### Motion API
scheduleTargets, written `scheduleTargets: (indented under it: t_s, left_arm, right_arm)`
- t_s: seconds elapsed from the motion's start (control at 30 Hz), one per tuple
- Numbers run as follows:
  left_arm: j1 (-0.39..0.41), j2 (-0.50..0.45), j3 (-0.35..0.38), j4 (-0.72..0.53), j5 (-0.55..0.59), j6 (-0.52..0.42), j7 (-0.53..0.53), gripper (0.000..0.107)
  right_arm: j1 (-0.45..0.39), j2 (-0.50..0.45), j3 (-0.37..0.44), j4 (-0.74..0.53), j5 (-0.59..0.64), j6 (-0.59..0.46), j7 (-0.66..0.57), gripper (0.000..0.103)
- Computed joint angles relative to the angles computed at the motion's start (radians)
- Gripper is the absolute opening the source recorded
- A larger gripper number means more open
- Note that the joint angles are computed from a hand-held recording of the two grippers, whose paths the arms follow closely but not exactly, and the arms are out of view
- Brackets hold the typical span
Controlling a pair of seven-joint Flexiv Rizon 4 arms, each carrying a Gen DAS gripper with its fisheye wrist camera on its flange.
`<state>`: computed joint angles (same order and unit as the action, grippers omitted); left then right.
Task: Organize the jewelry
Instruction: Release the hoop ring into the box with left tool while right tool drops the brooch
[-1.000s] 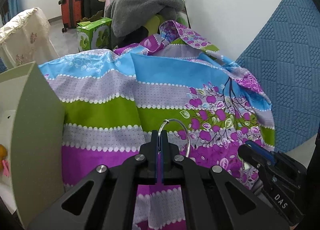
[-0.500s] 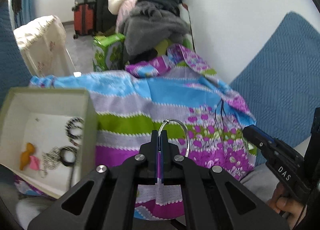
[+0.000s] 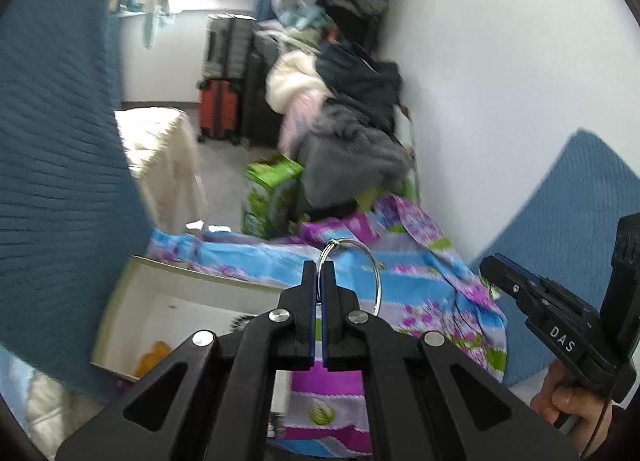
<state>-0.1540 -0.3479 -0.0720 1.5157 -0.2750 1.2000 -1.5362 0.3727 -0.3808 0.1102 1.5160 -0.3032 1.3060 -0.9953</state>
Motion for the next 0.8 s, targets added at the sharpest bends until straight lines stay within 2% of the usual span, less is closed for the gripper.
scheduleTargets:
  t_s: [0.17, 0.4, 0.8]
  left_arm:
    - [0.029, 0.037, 0.026, 0.091, -0.009, 0.050, -0.024, 0.001]
    - [0.071, 0.045, 0.019, 0.200, -0.057, 0.084, -0.012, 0.001]
    - [0.102, -0.015, 0.023, 0.240, -0.075, 0.101, -0.021, 0.001]
  right_arm:
    - [0.002, -0.078, 0.080, -0.089, 0.062, -0.015, -0.096, 0.012]
    - [0.038, -0.187, 0.140, -0.182, 0.143, -0.069, -0.213, 0.013]
    - [0.086, -0.308, 0.136, -0.311, 0.221, -0.242, -0.294, 0.013]
